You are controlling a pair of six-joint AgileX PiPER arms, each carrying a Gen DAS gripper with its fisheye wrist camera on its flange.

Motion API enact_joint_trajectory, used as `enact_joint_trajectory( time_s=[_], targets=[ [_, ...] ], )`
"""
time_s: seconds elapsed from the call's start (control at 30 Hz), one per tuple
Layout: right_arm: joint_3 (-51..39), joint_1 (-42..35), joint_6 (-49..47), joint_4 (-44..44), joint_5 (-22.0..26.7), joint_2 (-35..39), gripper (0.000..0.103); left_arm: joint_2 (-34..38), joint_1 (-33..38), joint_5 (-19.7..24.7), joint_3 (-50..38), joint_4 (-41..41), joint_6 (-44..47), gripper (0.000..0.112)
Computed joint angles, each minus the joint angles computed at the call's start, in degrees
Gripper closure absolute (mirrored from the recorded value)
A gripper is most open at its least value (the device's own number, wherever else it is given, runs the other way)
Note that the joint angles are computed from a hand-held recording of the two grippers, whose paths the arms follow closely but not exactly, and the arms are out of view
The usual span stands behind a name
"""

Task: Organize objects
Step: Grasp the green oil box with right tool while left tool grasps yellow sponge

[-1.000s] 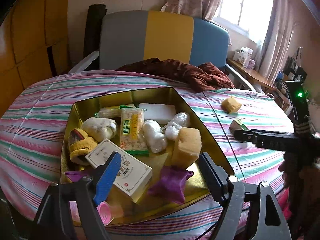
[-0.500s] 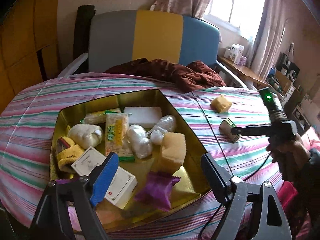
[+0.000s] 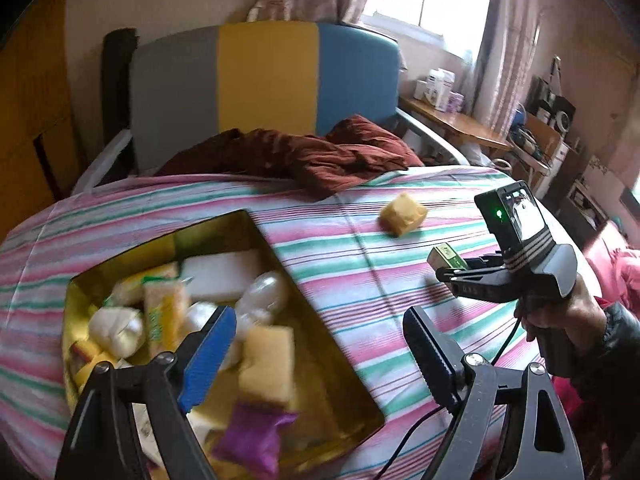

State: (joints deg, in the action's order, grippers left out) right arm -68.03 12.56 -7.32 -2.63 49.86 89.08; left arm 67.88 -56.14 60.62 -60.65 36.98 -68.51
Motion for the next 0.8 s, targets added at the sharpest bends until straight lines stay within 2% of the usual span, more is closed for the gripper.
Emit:
enact_joint_trajectory(
  time_s=[0.07,0.17,0.27,0.37,0.6,0.73,0.8],
  targets=[
    [0.3,-2.7,0.9,-0.6,0.2,-0.4,0.073,3.7,2.3,-2.0,-3.9,-2.3,3.7,0.025],
    [0.1,-9.1,-0.2,3.3,0.9,0.2,0.073,9.2,5.5,-4.6,-9.5,-7.0,9.6,0.025],
    [-0.4,-11.1,0.2,4.7,1.7,0.8,0.073,15.4,9.2,-6.8,-15.6,-13.9,15.5,0.025],
    [-0.9,-11.9,-0.9,6.6,2.6,1.0,0.073,22.7,9.9,-5.5,-22.8,-14.4,18.9,0.025],
    [-0.7,-12.0,-1.9,8.2,3.4,0.1,0.073,38.6,14.8,-5.2,-38.1,-21.1,26.1,0.025],
    [-2.0,-13.0,-3.0,9.9,3.5,1.9,0.073,47.6,16.6,-2.4,-47.9,-21.6,29.4,0.025],
    [-2.0,-13.4,-3.5,10.4,3.8,1.7,0.073,52.6,16.8,0.4,-54.5,-21.3,32.9,0.025]
  ],
)
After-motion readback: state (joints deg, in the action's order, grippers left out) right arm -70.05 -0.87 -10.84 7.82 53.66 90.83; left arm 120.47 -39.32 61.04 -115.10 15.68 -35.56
